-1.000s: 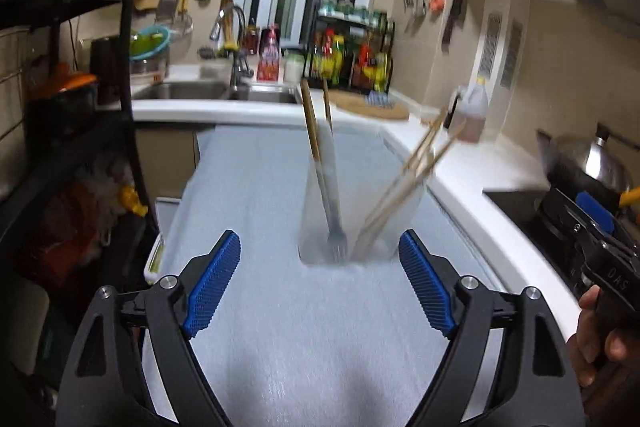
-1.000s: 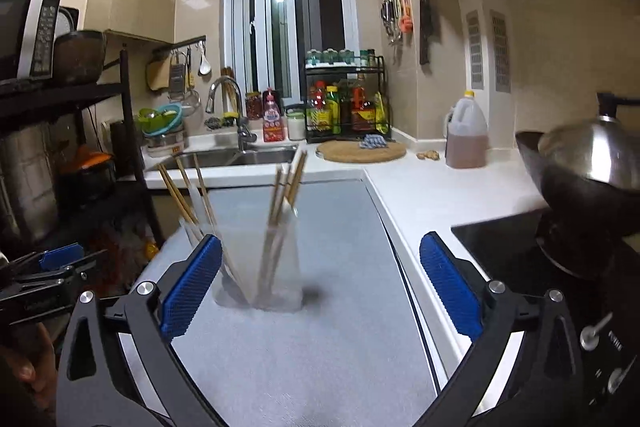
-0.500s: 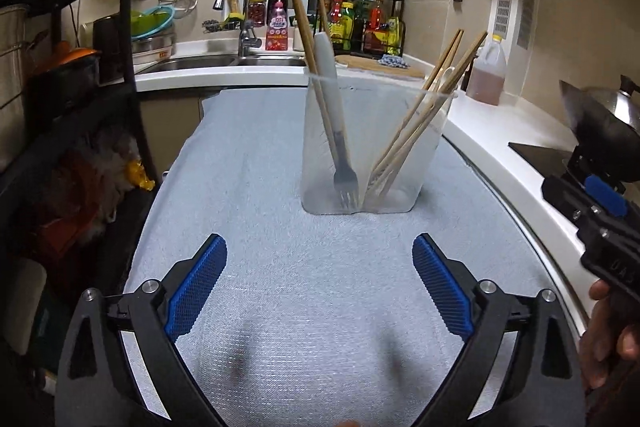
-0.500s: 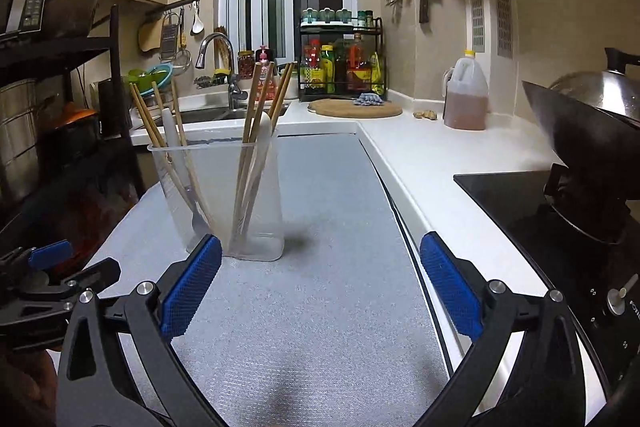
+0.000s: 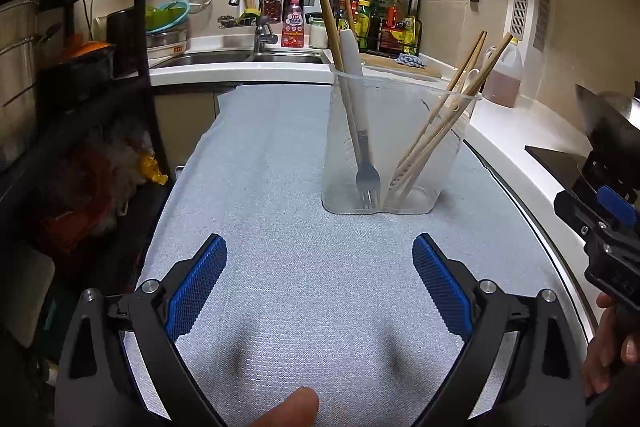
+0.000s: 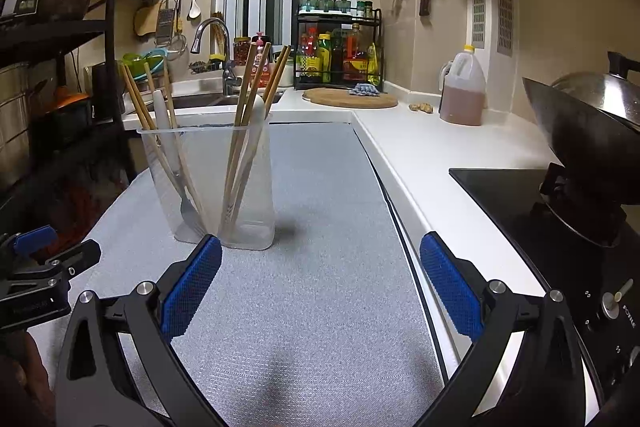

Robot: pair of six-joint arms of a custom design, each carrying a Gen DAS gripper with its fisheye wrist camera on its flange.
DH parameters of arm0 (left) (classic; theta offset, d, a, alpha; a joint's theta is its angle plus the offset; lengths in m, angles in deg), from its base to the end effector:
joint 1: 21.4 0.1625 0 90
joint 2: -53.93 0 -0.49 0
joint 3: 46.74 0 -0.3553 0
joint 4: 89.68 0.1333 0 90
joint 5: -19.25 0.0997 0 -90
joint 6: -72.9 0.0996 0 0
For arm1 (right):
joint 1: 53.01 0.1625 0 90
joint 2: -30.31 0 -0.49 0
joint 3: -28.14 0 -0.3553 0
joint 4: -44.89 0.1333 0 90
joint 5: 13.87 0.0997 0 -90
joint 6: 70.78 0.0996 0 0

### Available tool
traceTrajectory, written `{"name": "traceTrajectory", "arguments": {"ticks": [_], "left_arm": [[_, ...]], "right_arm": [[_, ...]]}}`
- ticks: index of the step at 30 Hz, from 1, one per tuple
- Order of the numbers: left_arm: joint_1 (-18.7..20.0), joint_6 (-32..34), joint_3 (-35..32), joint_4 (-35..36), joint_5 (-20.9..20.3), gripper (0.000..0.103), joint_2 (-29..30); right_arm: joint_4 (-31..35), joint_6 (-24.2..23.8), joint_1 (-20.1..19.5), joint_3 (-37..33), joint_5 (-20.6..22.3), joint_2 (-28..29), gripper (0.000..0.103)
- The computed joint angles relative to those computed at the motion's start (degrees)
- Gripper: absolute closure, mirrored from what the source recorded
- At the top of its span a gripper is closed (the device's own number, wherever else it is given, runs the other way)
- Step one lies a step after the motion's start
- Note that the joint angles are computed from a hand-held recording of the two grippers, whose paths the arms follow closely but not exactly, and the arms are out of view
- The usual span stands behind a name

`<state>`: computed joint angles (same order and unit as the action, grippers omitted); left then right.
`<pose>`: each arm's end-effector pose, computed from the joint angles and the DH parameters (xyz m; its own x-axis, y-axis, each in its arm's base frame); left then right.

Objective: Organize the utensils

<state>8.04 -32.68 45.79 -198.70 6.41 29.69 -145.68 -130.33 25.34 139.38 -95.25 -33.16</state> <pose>-0.4324 -0.5086 -0.0564 -0.6908 -0.4584 -0.5591 0.3620 0.4501 -0.8163 0.0247 -0.6140 0.3577 -0.6082 -0.4685 0.6407 -0.7937 0.3714 -0.4818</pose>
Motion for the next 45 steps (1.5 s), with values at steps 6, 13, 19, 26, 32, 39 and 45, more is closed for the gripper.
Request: {"name": "traceTrajectory", "arguments": {"ticks": [6,13,19,26,32,39,45], "left_arm": [[-0.39,-1.57,-0.41,2.31,0.87,0.012,0.04],[-0.71,-3.67,-0.52,4.66,1.57,0.012,-0.09],[-0.94,-5.24,-0.70,6.42,1.80,0.012,-0.14],[-0.98,-7.70,-1.05,9.26,2.00,0.012,-0.39],[-1.00,-8.16,-1.18,9.70,2.02,0.012,-0.38],[-0.94,-8.80,-1.39,10.64,2.14,0.012,-0.37],[-0.92,-7.73,-1.10,9.54,2.20,0.012,-0.45]], "right_arm": [[-0.02,0.26,0.11,-0.01,-0.18,0.10,0.005],[-0.64,-0.18,0.07,0.15,0.18,0.11,0.005],[-0.85,0.03,-0.01,0.27,0.29,0.04,0.005],[-0.85,-0.15,0.06,0.41,0.34,-0.03,0.005],[-0.92,-0.20,0.07,0.49,0.33,-0.04,0.005],[-0.99,-0.16,0.05,0.50,0.39,-0.04,0.005],[-0.96,-0.20,0.13,0.57,0.28,-0.03,0.005]]}}
